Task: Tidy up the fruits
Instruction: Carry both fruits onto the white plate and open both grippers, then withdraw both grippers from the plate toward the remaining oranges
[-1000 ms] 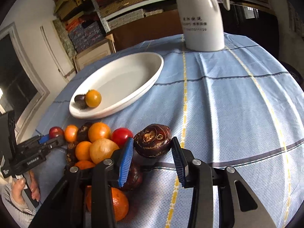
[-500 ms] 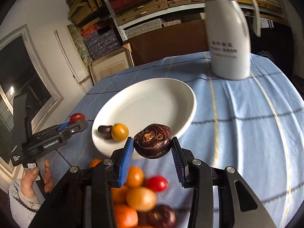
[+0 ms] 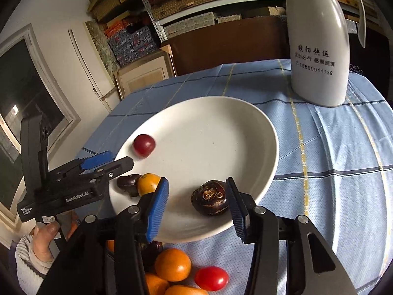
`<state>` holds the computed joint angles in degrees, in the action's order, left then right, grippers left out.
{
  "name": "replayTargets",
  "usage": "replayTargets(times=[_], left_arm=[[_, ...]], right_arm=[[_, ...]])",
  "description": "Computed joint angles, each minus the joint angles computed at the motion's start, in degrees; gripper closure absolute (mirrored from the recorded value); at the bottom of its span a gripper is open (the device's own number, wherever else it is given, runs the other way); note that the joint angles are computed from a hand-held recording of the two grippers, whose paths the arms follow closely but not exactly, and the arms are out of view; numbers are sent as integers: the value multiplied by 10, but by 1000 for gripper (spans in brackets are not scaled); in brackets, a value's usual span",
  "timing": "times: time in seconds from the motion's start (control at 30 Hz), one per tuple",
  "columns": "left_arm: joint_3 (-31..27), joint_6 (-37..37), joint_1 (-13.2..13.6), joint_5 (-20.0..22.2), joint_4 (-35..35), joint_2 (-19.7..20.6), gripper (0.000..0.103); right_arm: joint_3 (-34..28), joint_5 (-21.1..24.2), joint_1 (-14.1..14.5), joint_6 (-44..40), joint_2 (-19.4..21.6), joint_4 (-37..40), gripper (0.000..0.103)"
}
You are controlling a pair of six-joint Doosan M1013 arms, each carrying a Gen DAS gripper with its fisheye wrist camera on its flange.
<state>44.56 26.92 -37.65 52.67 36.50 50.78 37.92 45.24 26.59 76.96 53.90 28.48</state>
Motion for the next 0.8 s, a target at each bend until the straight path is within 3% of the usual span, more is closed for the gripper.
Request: replayTargets(times=[0.1, 0.2, 0.37, 0.53, 0.63, 0.73, 0.8], left_arm=[[30, -30, -9, -5, 34, -16, 13], [74, -78, -20, -20, 58, -39, 5], [104, -82, -41, 1, 56, -51, 5], [119, -79, -55, -6, 60, -57, 5], [102, -53, -60, 22, 51, -45, 5], [67, -12, -59, 76, 31, -21, 4], [70, -18, -58, 74, 32, -23, 4]], right_arm=[[40, -34, -5, -11, -22, 17, 46], [105, -98, -6, -17, -56, 17, 34], [176, -133, -13, -30, -89, 50, 25], [235, -179, -20, -61, -119, 101, 19], [251, -192, -21, -68, -127, 114, 17], [250, -189, -20, -58, -126, 102, 14], [249, -186, -20, -54, -125, 97, 14]])
